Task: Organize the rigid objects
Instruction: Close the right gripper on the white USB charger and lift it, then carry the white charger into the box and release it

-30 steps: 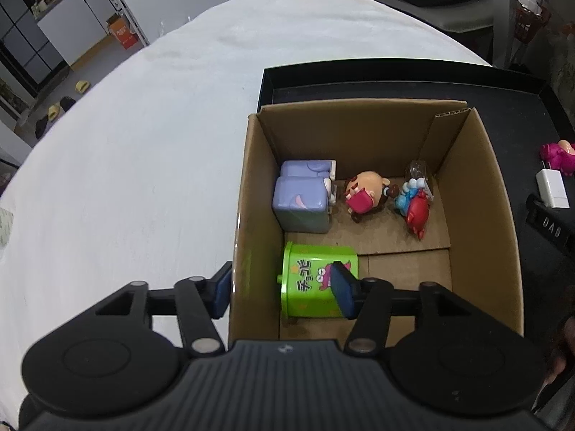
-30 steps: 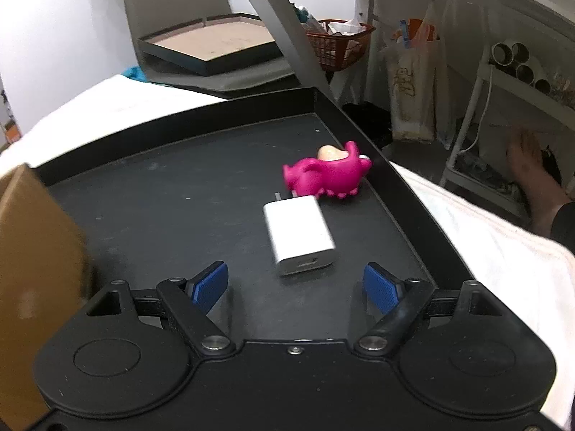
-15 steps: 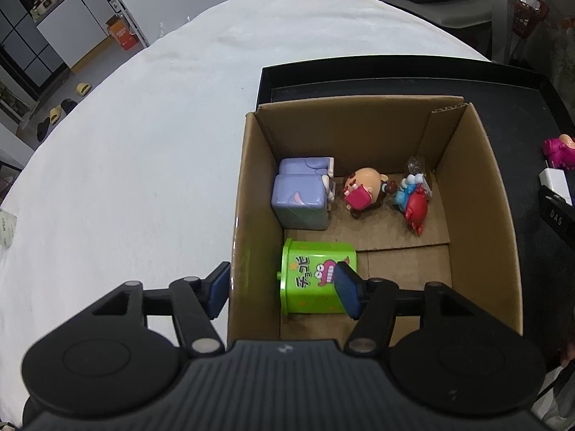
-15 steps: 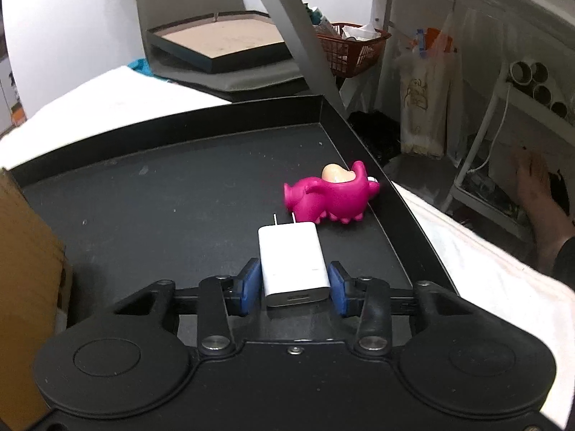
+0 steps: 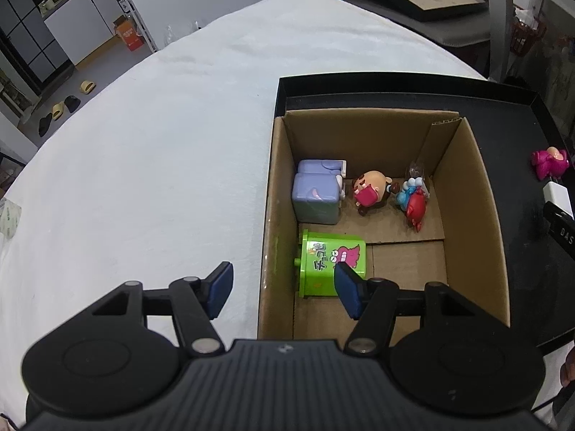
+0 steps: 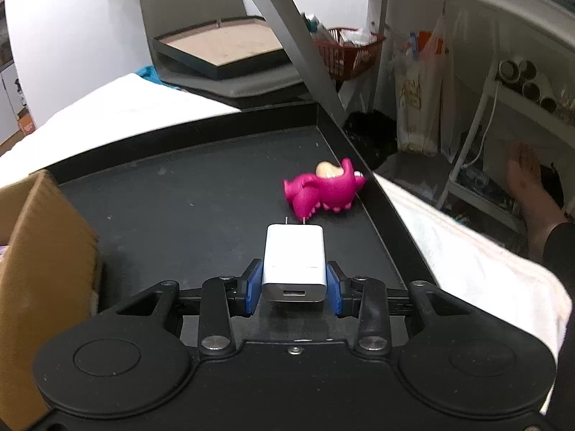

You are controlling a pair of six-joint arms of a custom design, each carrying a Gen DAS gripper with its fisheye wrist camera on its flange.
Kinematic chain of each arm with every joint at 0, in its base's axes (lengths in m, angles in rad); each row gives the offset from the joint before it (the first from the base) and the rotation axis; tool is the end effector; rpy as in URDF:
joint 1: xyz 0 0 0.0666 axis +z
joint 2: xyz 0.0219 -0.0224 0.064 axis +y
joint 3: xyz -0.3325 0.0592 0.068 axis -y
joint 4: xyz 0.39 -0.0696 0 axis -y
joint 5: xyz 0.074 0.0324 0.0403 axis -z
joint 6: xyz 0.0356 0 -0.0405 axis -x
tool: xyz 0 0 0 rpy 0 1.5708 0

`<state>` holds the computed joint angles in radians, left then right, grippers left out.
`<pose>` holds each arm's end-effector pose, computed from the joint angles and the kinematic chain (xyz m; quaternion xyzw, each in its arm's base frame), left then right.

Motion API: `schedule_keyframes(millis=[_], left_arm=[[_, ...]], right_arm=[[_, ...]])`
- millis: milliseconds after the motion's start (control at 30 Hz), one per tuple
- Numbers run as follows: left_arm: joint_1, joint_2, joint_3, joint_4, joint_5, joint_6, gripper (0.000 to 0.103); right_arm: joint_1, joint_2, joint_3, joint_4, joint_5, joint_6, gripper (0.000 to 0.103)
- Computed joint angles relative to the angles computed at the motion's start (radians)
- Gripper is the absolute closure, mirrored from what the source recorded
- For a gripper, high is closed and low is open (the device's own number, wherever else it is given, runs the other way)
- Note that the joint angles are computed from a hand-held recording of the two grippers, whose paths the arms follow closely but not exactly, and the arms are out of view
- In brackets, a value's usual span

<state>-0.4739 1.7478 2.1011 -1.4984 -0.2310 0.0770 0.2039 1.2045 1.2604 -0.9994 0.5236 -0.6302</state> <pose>0.5000 -0.2477 0.4818 0.1676 0.9567 0.0513 0.2326 0.4121 0.0666 0.4022 0.2724 0.8811 -0.1044 0.3722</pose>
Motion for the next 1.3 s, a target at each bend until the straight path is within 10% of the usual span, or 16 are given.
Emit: schedule_keyframes(millis=[1300], left_arm=[[0.057, -0.064, -0.079, 0.03, 0.093, -0.013, 0.042]], right_arm=[[0.195, 0.014, 0.19, 0.03, 0.054, 0.159, 0.067]])
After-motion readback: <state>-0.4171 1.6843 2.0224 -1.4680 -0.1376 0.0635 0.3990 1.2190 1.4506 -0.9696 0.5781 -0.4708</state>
